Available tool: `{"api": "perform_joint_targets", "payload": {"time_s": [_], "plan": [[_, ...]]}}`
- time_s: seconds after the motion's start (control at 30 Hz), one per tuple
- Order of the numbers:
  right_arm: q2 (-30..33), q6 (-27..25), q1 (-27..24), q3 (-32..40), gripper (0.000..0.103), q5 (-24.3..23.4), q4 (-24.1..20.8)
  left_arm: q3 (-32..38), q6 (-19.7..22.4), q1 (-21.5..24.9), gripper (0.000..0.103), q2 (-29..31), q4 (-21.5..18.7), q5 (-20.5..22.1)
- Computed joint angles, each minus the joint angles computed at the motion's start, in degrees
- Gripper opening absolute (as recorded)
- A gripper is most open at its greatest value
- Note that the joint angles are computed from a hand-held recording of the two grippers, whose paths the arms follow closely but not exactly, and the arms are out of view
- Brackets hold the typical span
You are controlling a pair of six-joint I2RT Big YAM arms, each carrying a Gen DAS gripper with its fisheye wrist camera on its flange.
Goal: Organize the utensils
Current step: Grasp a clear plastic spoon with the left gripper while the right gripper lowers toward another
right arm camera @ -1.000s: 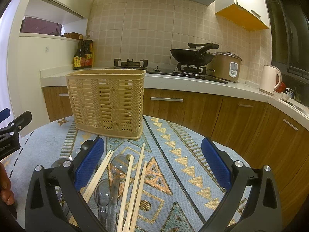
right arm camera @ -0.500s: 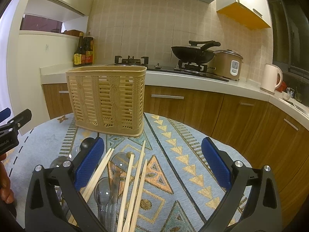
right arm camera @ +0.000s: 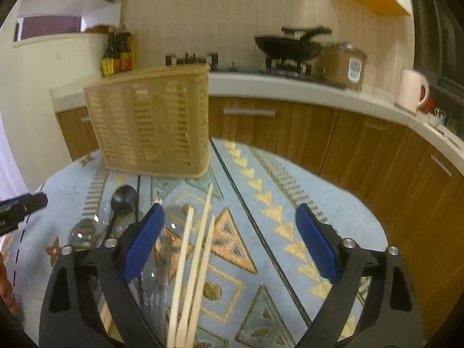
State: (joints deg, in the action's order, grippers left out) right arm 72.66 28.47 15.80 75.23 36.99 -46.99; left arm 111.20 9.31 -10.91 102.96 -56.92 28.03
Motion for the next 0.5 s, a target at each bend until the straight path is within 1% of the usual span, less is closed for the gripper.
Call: {"api": "perform_joint_targets", "payload": {"time_s": [0.03,0.07,0.13,0.17,0.2,0.23,0.27,0.3,0.37,0.4,0.43,0.47,0.5], "plan": [[0.0,0.9,-0.6,0.7,0.077,-1.9,-1.7,2.1,1.4,0.0,0.055,1.1,-3.4,0.9],[0.1,1.7,-1.2,1.6,0.073,-3.6,-3.5,4.8,3.4,-0.1,0.054,2.5,-7.9,1.7],[0.2,2.0,-2.3,3.1,0.069,-7.2,-6.1,7.7,6.6,-0.6,0.053,4.2,-13.4,2.4],[0.4,1.9,-2.6,3.7,0.068,-8.1,-6.8,9.3,8.1,-0.9,0.053,5.0,-16.2,2.3],[0.7,1.8,-3.0,4.9,0.068,-9.3,-8.6,11.1,10.1,-1.3,0.050,5.8,-19.4,2.2],[1.1,1.7,-3.3,6.1,0.068,-10.3,-10.1,11.1,11.3,-1.5,0.048,5.9,-20.5,2.3],[1.5,1.5,-3.7,7.4,0.067,-11.9,-11.9,11.6,12.6,-1.8,0.047,6.1,-22.1,2.2],[1.8,1.1,-4.1,8.1,0.066,-13.2,-12.7,12.1,13.9,-2.3,0.046,6.4,-23.4,1.3],[2.8,0.7,-4.9,10.0,0.065,-16.4,-14.9,12.0,15.1,-3.1,0.043,6.3,-24.2,-0.8],[3.2,0.6,-5.2,10.7,0.065,-17.4,-15.7,11.8,15.8,-3.7,0.039,6.4,-24.4,-2.3],[3.9,0.6,-5.6,11.5,0.062,-19.1,-16.9,11.8,16.2,-4.0,0.034,6.5,-24.7,-3.3],[4.3,0.6,-5.9,12.1,0.058,-20.4,-17.6,11.7,16.6,-4.4,0.032,6.7,-24.9,-4.7],[5.0,0.9,-6.5,12.7,0.057,-22.9,-18.7,11.9,16.8,-4.7,0.029,6.9,-25.3,-5.5]]}}
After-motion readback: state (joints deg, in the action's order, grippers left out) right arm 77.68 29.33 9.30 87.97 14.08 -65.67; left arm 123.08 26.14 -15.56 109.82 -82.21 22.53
